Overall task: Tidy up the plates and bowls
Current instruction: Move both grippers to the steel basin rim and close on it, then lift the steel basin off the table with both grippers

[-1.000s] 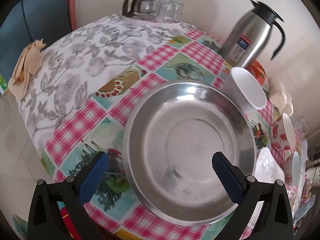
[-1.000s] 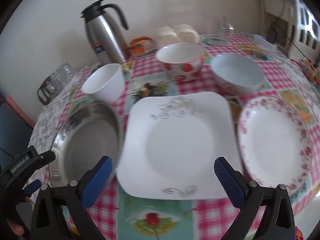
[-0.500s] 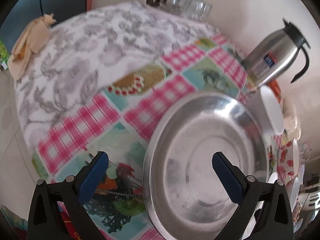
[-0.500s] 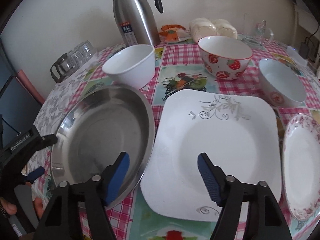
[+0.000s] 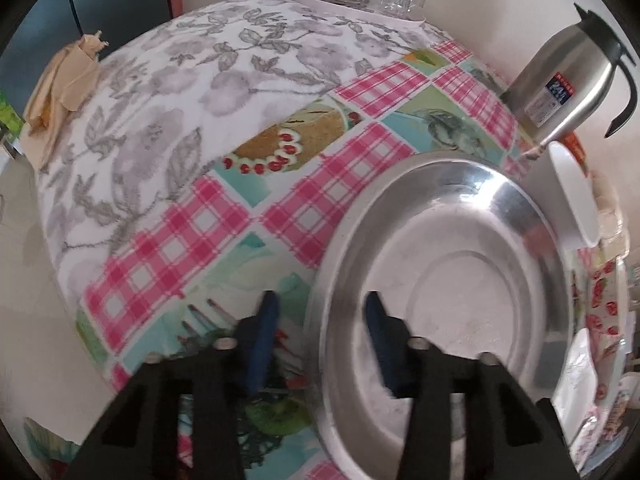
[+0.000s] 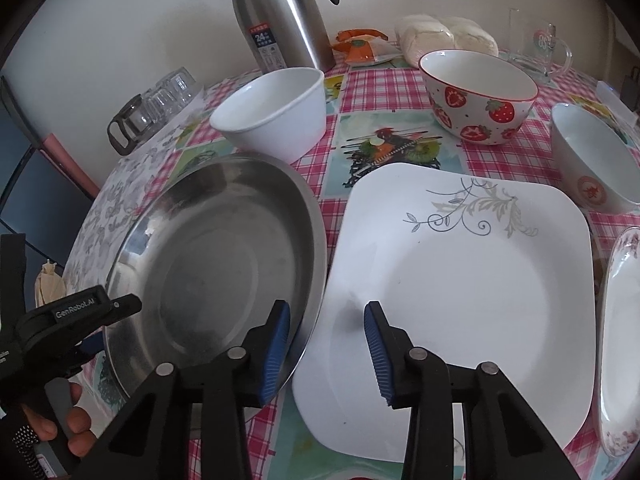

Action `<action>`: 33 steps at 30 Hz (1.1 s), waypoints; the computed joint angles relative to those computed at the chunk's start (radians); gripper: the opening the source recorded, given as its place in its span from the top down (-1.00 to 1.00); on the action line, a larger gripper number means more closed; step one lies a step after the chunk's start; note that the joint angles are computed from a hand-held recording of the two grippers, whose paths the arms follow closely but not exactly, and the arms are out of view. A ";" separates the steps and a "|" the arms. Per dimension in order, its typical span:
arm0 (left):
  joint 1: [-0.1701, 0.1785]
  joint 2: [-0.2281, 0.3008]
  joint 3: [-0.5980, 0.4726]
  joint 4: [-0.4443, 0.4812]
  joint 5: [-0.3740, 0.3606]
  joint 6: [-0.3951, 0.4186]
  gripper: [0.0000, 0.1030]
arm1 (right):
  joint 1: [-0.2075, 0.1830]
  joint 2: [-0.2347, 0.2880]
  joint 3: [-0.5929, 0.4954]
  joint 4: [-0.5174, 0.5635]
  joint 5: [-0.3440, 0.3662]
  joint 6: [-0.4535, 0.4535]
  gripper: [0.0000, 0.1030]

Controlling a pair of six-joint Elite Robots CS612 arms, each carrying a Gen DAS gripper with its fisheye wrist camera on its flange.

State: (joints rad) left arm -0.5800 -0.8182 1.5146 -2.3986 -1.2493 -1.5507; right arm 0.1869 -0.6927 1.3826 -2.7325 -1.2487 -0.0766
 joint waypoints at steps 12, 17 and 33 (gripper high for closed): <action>-0.016 -0.038 0.063 0.000 -0.002 -0.067 0.55 | 0.009 -0.005 0.012 -0.040 0.009 -0.043 0.20; -0.023 -0.055 0.088 0.008 0.001 -0.121 0.55 | 0.012 -0.007 0.019 -0.071 0.026 -0.038 0.20; -0.015 -0.041 0.059 0.038 0.005 -0.110 0.50 | 0.039 0.018 -0.011 -0.015 0.021 -0.073 0.28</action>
State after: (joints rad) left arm -0.5951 -0.8594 1.5732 -2.3609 -1.2446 -1.6604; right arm 0.2259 -0.6751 1.3719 -2.7478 -1.2273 -0.1500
